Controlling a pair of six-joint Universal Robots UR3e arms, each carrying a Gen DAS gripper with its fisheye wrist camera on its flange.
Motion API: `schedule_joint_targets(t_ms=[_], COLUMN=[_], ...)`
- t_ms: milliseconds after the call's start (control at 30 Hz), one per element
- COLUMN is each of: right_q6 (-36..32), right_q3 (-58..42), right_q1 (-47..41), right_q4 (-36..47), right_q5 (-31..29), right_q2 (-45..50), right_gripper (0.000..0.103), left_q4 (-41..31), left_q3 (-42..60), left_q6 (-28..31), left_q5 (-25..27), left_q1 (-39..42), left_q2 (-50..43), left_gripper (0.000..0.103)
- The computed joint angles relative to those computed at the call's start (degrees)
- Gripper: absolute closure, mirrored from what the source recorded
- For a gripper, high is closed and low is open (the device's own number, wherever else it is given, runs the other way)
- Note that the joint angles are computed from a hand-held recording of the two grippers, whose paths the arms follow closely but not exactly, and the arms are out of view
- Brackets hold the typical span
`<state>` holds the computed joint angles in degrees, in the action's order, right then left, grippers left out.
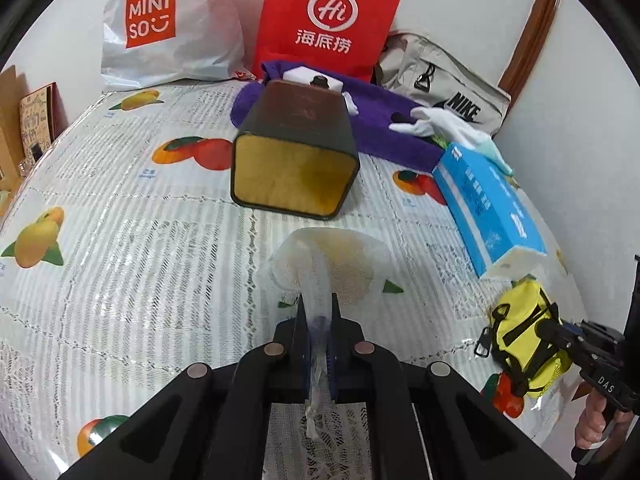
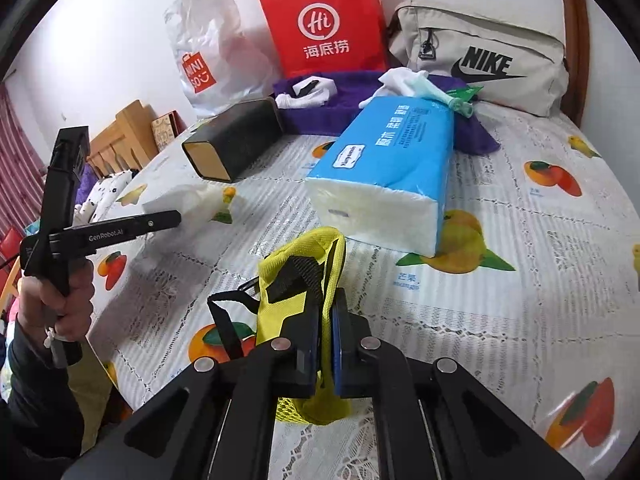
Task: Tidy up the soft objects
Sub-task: 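Lift and carry the yellow pouch and gauze bag in both grippers over the purple towel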
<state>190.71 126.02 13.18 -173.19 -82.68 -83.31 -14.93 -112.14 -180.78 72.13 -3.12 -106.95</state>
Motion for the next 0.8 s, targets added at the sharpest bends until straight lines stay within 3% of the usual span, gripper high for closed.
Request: schedule_joint_targets(t_ms=[500, 800], right_q6=[-2.01, -4.76], right_q3=[-6.26, -15.39], right_q1=[0.18, -1.56], right_q4=[7.54, 10.97], right_q5=[-0.38, 0.66], right_q2=[-5.54, -2.7], right_gripper=[0.098, 0.098], left_q4=[-6.18, -11.7], left_q3=[5.44, 15.06], left_q6=[-1.69, -2.13], left_q5=[0.7, 1.19], left_q1=[1.77, 2.4], left_q2=[4.43, 2.68], left_gripper=[0.097, 0.097])
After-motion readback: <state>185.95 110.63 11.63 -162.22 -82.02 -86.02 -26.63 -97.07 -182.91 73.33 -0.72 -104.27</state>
